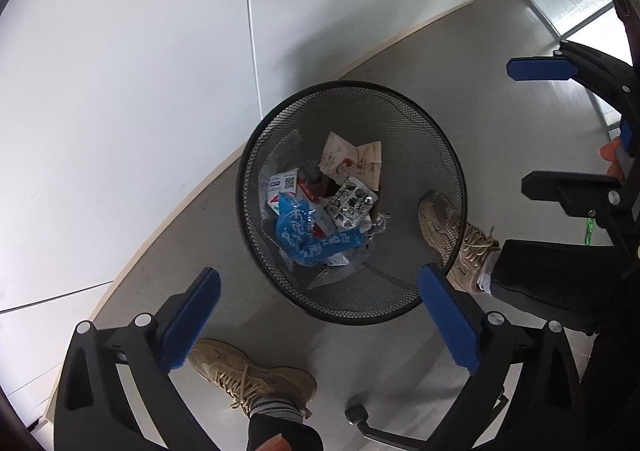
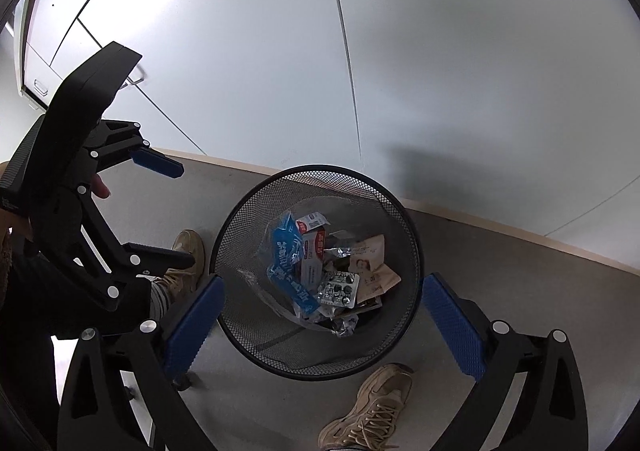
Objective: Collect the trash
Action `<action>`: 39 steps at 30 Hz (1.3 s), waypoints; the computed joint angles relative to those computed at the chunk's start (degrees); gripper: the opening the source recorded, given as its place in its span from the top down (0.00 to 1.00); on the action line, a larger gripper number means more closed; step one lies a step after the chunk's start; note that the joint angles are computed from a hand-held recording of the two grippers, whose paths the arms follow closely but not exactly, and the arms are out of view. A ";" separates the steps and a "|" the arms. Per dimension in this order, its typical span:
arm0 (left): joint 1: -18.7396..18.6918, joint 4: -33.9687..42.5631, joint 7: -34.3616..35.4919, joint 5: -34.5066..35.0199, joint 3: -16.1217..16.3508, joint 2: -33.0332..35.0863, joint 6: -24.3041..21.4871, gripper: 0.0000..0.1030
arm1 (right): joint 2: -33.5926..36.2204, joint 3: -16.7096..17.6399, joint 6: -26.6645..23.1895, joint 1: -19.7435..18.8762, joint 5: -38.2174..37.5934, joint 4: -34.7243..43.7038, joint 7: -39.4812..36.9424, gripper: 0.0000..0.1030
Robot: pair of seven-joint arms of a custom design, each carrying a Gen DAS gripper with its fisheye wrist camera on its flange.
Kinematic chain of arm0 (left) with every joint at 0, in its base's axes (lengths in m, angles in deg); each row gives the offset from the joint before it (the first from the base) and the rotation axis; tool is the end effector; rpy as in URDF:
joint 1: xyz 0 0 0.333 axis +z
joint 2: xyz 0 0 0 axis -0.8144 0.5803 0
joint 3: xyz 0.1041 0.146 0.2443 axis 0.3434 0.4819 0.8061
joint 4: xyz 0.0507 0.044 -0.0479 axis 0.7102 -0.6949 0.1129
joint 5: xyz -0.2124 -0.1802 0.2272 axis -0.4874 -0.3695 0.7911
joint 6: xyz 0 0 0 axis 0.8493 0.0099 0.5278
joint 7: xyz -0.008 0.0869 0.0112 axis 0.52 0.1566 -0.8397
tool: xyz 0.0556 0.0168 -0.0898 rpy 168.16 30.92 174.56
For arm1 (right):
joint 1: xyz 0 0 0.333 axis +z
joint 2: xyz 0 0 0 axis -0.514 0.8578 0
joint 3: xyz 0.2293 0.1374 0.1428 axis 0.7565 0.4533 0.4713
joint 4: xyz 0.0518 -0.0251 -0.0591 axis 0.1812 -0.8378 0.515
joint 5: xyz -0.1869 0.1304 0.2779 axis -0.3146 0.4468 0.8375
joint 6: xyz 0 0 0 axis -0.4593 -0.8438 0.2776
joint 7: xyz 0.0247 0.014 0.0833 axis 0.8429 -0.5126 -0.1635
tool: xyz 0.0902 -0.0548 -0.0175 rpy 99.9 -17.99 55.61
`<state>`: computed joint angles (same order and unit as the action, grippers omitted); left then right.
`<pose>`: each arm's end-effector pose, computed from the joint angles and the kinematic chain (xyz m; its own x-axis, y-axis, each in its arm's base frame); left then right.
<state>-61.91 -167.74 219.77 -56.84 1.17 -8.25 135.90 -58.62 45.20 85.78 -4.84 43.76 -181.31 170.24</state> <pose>0.6164 -0.1830 0.3402 -0.8348 -0.5339 0.1343 -0.5493 0.8238 -0.1400 0.4652 0.3314 0.4861 0.1738 -0.9615 -0.2130 -0.9495 -0.1061 -0.2954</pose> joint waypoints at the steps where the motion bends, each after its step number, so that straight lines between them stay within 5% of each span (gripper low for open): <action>1: -0.10 -0.18 -0.14 0.18 0.08 -0.04 0.23 0.04 | 0.00 0.04 0.15 0.01 0.24 -0.14 -0.01 0.03; 13: -0.53 -1.72 -0.80 1.83 0.29 -0.95 2.24 0.04 | -0.05 0.11 1.46 -0.01 1.42 -0.38 -0.64 0.03; 39: 0.09 -0.20 -0.85 1.05 0.05 -0.39 -1.07 0.04 | 0.52 0.02 2.20 -0.18 0.99 0.10 0.15 0.03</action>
